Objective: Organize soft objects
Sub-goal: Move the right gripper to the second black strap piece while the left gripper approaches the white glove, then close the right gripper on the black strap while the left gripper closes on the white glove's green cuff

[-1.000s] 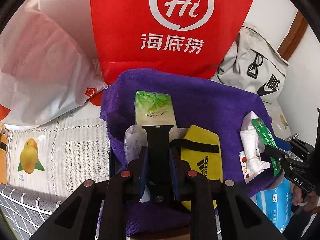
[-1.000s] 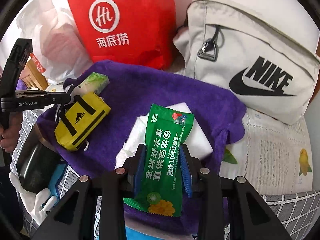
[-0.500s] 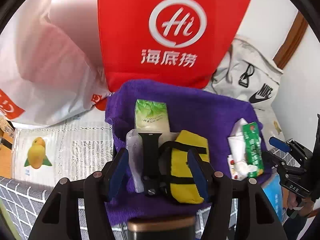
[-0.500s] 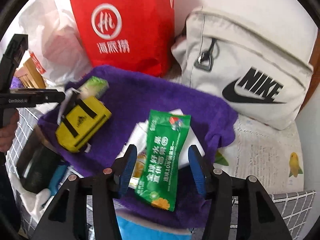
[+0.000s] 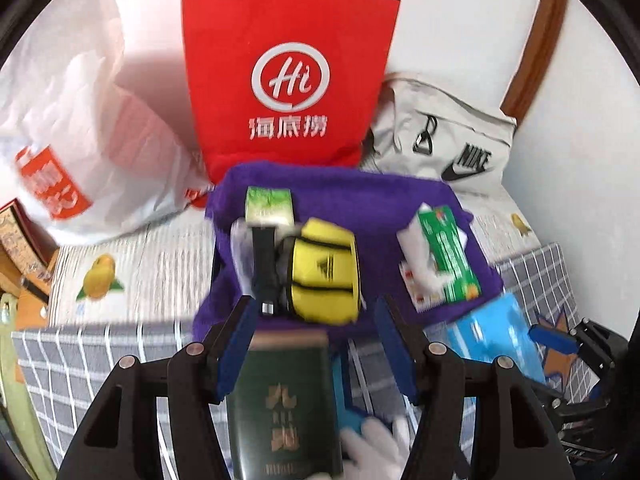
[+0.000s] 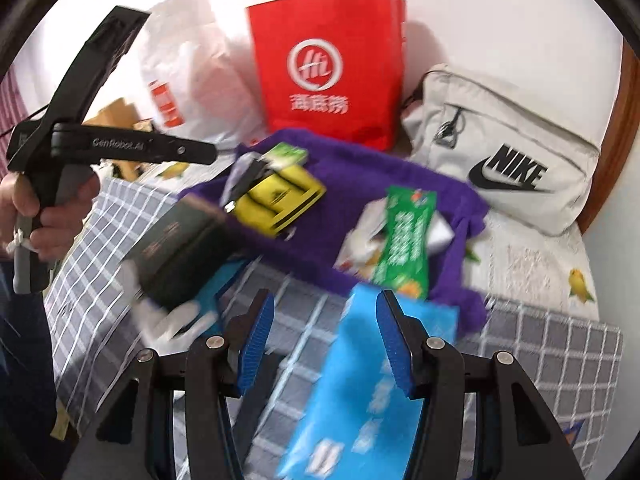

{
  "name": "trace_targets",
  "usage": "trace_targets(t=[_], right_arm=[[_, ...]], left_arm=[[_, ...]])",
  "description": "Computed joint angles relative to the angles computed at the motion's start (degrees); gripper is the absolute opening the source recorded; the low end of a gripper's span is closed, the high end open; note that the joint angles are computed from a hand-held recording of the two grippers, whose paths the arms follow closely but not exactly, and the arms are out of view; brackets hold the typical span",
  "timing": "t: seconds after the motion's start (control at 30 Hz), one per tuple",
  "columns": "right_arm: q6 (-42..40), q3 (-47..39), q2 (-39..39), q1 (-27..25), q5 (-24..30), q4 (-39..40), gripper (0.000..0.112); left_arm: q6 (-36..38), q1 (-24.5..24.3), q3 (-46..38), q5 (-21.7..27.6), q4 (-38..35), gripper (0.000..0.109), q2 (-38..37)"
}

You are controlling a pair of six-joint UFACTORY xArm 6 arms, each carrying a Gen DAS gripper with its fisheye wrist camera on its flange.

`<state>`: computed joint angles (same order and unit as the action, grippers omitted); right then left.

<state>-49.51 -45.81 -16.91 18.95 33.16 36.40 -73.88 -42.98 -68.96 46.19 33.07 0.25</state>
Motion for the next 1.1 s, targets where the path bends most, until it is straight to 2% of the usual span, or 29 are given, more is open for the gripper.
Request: trace_targets(t=[0.33, 0.5, 0.57, 0.73, 0.97, 1.0, 1.03, 1.1], right_arm=[[1.4, 13.9, -12.4, 4.3, 1.3, -0.6, 0.051], [4.7, 20.1, -16.8, 6.4, 0.1, -2.9, 0.045], [6.9, 22.6, -18.2, 7.1, -1.3, -4.9, 0.041], [13.7, 29.7, -22.4, 8.4, -7.8, -10.9, 0.040], [10.9, 30.3, -20.0, 8.0, -10.8, -2.7, 0.039], [10.8, 30.2, -19.4, 8.5, -11.8, -2.2, 0.035], [10.9, 30.5, -19.0, 9.1, -13.4, -1.9, 0.023], [11.8, 31.0, -18.9, 9.8, -14.9, -4.0, 0.021]], left_arm=[[-13.3, -9.8, 9.3, 4.9, 4.1, 0.059, -6.9], [-20.3, -13.9, 12.9, 5.6, 6.1, 0.059, -8.5], [-23.1, -14.9, 14.8, 4.3, 6.5, 0.059, -9.2], [-27.2, -17.5, 17.9, 2.1, 6.5, 0.059, -9.9], [-30.3, -19.2, 19.0, 0.7, 6.3, 0.059, -9.4], [-30.4, -19.2, 19.0, 0.5, 6.0, 0.059, -9.1], [-30.2, -19.1, 18.9, 0.3, 5.7, 0.059, -8.8], [-30.2, -19.1, 18.8, -0.2, 5.4, 0.059, -8.3]])
